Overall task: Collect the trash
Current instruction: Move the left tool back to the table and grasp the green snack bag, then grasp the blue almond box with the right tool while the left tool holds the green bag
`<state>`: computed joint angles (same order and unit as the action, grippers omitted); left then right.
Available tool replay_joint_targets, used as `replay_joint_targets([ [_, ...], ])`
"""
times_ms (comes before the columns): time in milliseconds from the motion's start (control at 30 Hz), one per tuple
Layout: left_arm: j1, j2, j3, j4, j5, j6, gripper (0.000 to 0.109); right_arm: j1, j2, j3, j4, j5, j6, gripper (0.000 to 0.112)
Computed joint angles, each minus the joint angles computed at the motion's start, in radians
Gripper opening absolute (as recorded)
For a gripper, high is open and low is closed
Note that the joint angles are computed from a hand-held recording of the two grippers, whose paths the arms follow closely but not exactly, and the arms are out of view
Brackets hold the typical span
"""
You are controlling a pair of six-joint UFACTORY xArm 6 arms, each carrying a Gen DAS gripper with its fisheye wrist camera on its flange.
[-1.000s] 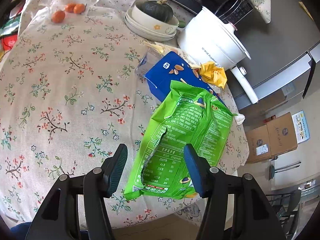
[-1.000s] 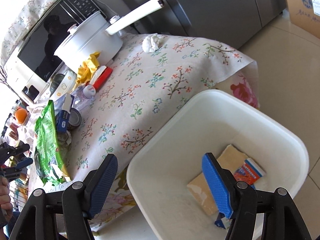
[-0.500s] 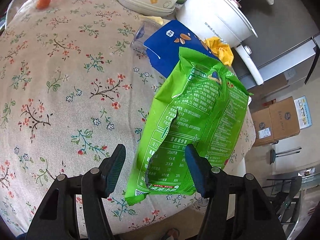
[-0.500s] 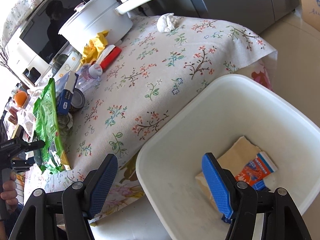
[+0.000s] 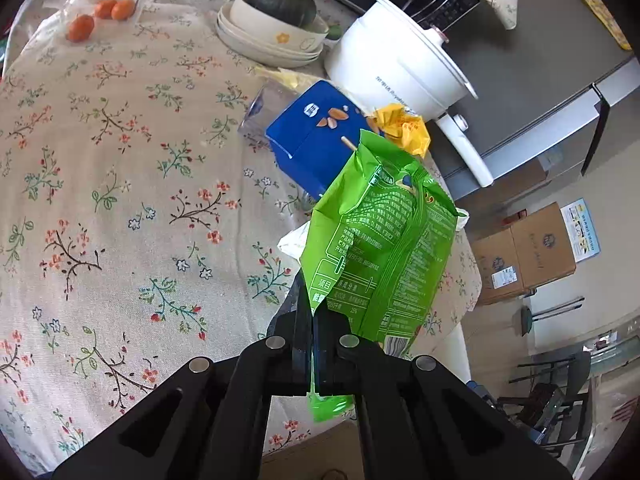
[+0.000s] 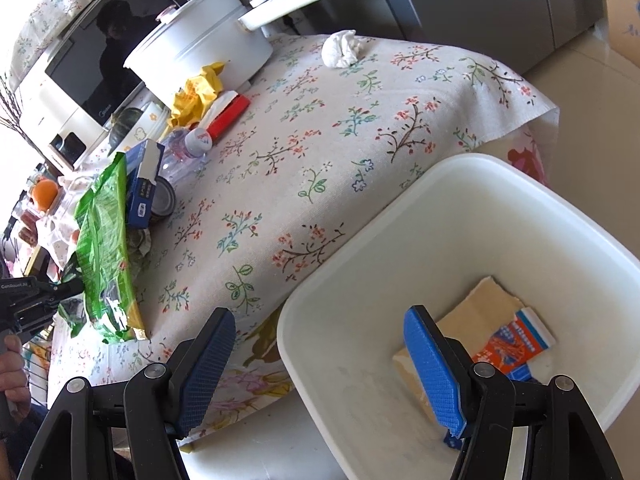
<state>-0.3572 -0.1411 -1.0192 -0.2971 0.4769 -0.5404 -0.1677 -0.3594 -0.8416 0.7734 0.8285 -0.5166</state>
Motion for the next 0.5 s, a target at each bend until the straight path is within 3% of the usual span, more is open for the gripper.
replay_joint_targets([
  [133, -0.015, -0.046, 0.026, 0.009, -0.084, 0.047, 0.0, 0.001, 0.026, -0.029, 0.08, 0.062, -0.044, 0.075],
  [300, -0.023, -0.124, 0.097, 0.082, -0.261, 0.033, 0.0, 0.021, 0.082, -0.084, 0.203, 0.137, -0.098, 0.075],
  [367, -0.02, -0.12, 0.091, 0.165, -0.282, -0.025, 0.0, 0.032, 0.119, -0.115, 0.248, 0.157, -0.105, 0.075],
  [500, -0.016, -0.132, 0.106, 0.163, -0.319, -0.024, 0.0, 0.06, 0.206, -0.18, 0.331, 0.209, -0.091, 0.075],
])
